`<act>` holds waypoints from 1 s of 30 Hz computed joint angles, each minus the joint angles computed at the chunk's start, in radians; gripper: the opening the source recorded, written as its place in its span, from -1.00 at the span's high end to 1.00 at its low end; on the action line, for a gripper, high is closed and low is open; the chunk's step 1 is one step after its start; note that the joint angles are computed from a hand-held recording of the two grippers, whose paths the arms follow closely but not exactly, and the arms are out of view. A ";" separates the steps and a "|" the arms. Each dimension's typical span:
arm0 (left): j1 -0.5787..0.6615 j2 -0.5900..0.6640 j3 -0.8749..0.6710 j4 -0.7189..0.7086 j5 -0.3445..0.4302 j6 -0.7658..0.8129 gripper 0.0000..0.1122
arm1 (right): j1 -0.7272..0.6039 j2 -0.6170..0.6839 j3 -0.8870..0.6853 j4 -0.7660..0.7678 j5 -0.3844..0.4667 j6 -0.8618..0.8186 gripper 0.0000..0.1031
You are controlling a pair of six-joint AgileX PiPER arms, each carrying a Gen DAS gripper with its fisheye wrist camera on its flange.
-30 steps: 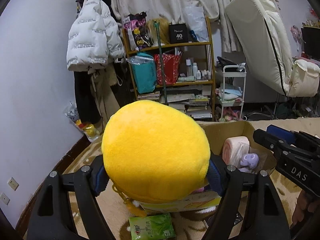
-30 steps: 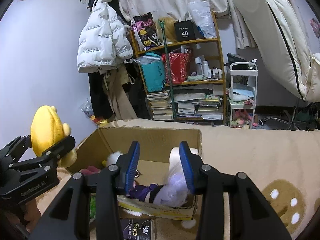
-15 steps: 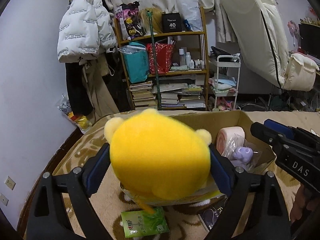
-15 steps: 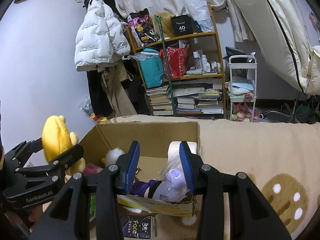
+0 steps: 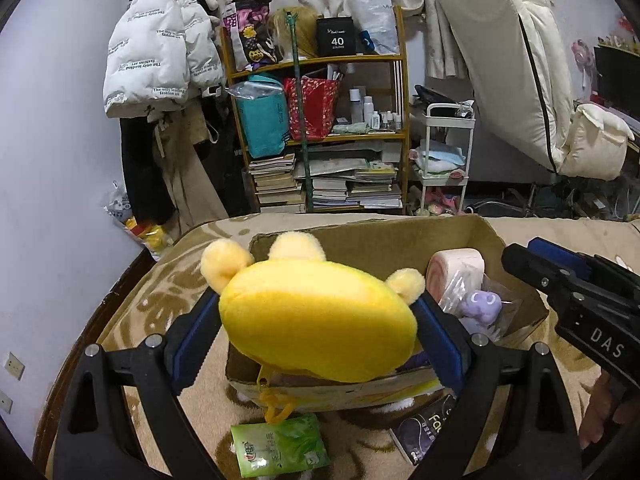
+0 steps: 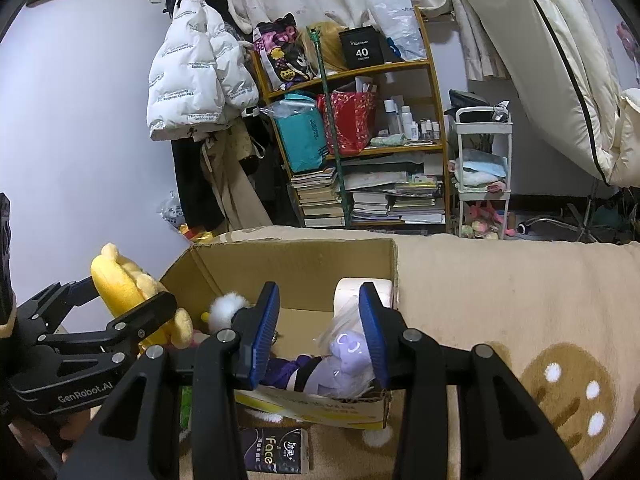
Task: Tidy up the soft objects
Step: 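Lower bagged toy into box with right gripper while left gripper lowers yellow plush in, then open both grippers and withdraw them toward the two tissue packs on the rug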
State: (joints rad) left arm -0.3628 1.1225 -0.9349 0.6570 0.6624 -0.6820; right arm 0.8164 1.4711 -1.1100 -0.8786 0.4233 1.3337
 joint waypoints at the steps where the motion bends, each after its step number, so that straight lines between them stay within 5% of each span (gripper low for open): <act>1: -0.004 0.005 -0.001 0.010 0.003 -0.010 -0.61 | -0.002 -0.001 0.002 0.001 -0.002 0.001 0.16; 10: -0.008 0.054 -0.030 0.023 0.013 -0.019 -0.62 | -0.020 -0.016 0.016 0.057 -0.017 -0.050 0.16; 15: 0.072 0.079 -0.061 -0.174 -0.010 0.160 -0.80 | -0.011 0.007 -0.011 0.089 0.005 -0.111 0.16; 20: 0.084 0.076 -0.067 -0.182 -0.005 0.163 -0.82 | -0.003 0.015 -0.027 0.117 0.010 -0.156 0.15; 30: 0.035 0.062 -0.077 -0.052 0.136 0.082 -0.82 | 0.016 0.011 -0.034 0.117 0.037 -0.153 -0.58</act>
